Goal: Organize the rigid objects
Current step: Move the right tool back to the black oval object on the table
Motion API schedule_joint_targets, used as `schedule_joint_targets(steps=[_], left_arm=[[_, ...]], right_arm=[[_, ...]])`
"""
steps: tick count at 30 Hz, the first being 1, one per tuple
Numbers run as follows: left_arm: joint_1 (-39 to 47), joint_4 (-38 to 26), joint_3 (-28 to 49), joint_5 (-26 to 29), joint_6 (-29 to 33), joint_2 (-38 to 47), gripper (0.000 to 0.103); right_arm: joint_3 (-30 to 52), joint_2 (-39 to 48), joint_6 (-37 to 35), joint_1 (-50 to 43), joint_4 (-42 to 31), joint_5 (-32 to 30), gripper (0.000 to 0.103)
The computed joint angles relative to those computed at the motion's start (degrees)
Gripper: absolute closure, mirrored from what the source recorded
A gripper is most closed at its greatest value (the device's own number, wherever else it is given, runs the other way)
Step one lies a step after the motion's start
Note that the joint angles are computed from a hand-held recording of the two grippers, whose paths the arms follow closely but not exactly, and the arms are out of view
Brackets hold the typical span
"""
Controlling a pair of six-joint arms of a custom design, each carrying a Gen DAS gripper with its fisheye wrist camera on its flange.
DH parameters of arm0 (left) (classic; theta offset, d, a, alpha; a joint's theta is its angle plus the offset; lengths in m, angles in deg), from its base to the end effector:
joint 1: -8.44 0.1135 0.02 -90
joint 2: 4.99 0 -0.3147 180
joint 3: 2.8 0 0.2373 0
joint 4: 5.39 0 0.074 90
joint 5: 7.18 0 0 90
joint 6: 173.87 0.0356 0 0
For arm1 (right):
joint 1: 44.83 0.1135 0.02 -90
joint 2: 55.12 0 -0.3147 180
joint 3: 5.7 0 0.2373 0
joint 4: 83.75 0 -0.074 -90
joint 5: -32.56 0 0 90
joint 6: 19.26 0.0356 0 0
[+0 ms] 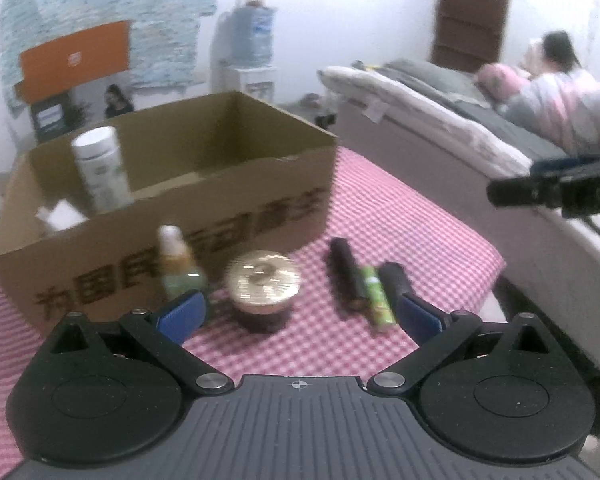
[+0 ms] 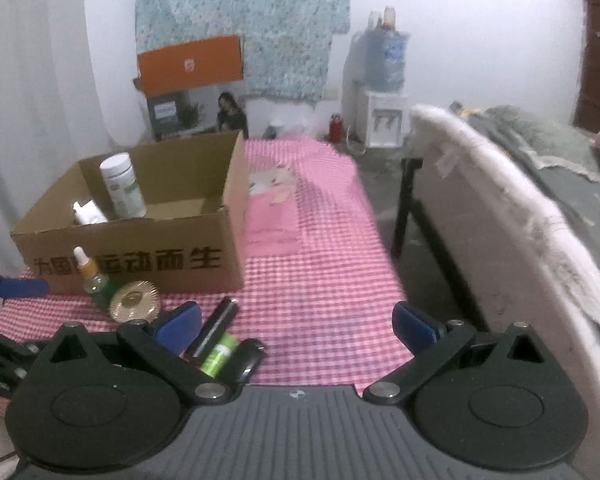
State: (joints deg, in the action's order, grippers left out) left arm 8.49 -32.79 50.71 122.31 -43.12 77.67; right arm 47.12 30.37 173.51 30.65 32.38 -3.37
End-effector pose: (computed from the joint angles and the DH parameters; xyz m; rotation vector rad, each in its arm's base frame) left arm 0.2430 -0.0224 0.2254 1.0398 2.0849 -0.5367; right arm 0.0741 0.1711 0.2049 0.4558 2.1490 -0.1426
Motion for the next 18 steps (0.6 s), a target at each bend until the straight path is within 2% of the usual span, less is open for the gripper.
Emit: schedule_joint_targets(steps=[3,6,10,12,14,16,18], left_arm=[[-4.33,4.10,-3.17,-2.23,-0.64,-0.72,0.000],[-8.98,7.81,-5.60,-5.24,-1.83,-0.86,0.002],[-13.88,10.78,-7.28,-6.34,-1.86,-0.47,0.010],[-15.72,12.01,-7.83,-6.56,-1.13,0.14,0.014],[-17.87,12.64,-7.79,-7.44,-0.63,0.96,0.025],[-20.29,13.70,-7.74,-8.80,-1.06,2.19,0.032],[-22.02,14.26,-7.43,-9.51,-1.31,3.56,0.040]], right_arm=[[-1.10,-0.32,4.98,4.43,-3.52,1.56,0.000],[-5.27,-2.13,6.39,5.69,1.64,2.48,0.000],[-13.26,-6.45,3.74,3.84,16.84,1.13,0.001],[-16.77,-7.14,1.61,2.40,24.55,-0.10,0.008],[-20.09,-7.20,-1.89,0.05,33.06,-1.93,0.026],[-23.51,-7.07,-6.47,-3.04,42.67,-4.64,0.035],[-26.95,-6.71,-12.02,-6.74,53.10,-7.80,0.039]])
